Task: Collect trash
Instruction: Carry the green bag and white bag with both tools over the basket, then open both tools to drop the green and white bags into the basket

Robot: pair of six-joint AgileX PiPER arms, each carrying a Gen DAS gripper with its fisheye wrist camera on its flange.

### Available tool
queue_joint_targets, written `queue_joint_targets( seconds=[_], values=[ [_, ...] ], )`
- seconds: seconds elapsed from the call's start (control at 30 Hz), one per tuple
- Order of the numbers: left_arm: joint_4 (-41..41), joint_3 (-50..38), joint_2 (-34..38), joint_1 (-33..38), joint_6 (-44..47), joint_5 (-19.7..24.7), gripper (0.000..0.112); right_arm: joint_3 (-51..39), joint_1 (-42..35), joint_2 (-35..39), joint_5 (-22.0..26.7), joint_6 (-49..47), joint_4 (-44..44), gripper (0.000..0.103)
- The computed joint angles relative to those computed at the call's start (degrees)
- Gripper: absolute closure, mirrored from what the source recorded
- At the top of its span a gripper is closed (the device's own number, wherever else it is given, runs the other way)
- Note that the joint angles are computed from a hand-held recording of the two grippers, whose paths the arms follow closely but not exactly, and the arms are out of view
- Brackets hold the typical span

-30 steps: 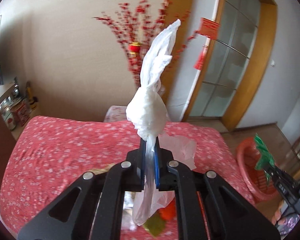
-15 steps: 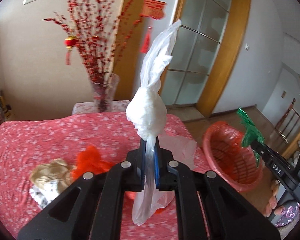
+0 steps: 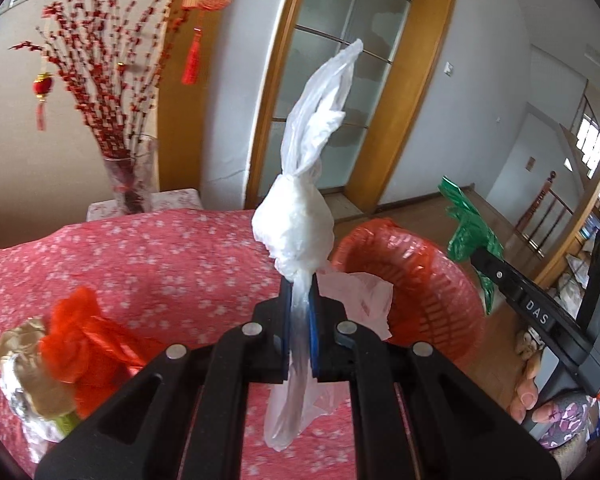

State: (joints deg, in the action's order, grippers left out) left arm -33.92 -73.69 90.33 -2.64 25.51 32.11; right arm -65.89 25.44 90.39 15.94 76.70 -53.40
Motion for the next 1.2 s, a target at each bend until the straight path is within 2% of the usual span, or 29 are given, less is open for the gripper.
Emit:
queue_joint_targets(
  seconds=[0.27,0.53,0.7,0.87,0.97,1.07,1.1,1.2],
  values=[
    [0.16,-2.95,3.97,-6.04,-1.89,-0.80,0.104,1.80,-3.61,-0.98,-1.10,2.64,-1.50,0.079],
    [3.27,-7.95,9.18,-11.25,-5.36,-1.06,0.104,3.18,-8.87,-1.22,-4.11,1.51,2.40,0.079],
    [3.26,-11.48,12.89,-12.82,-6.01,-0.46,0.103,3.49,-11.57,-1.00,-5.43,-1.59,6.17,0.079],
    [3.80,-14.56,16.23,-14.39,-7.60,0.07,0.102,2.98,-13.89,0.21,-6.93,-10.45,15.58,0.079],
    [5.21,-15.78,17.78,-15.43,-10.36,-0.17,0.095,2.33,-15.10,1.16,-7.12,-17.66,23.13,0.074],
    [5.75,-16.70,19.17,-15.78,-11.65,0.13,0.085,2.81,-16.38,1.41,-7.75,-26.43,32.62,0.059],
    [5.40,-16.80,19.48,-15.82,-11.30,0.22,0.083,3.23,-16.55,1.35,-8.09,-26.33,32.64,0.054],
    [6.29,-16.20,19.74,-16.10,-11.63,-0.31,0.081,4.14,-16.52,1.25,-8.01,-25.94,32.15,0.053]
  ],
)
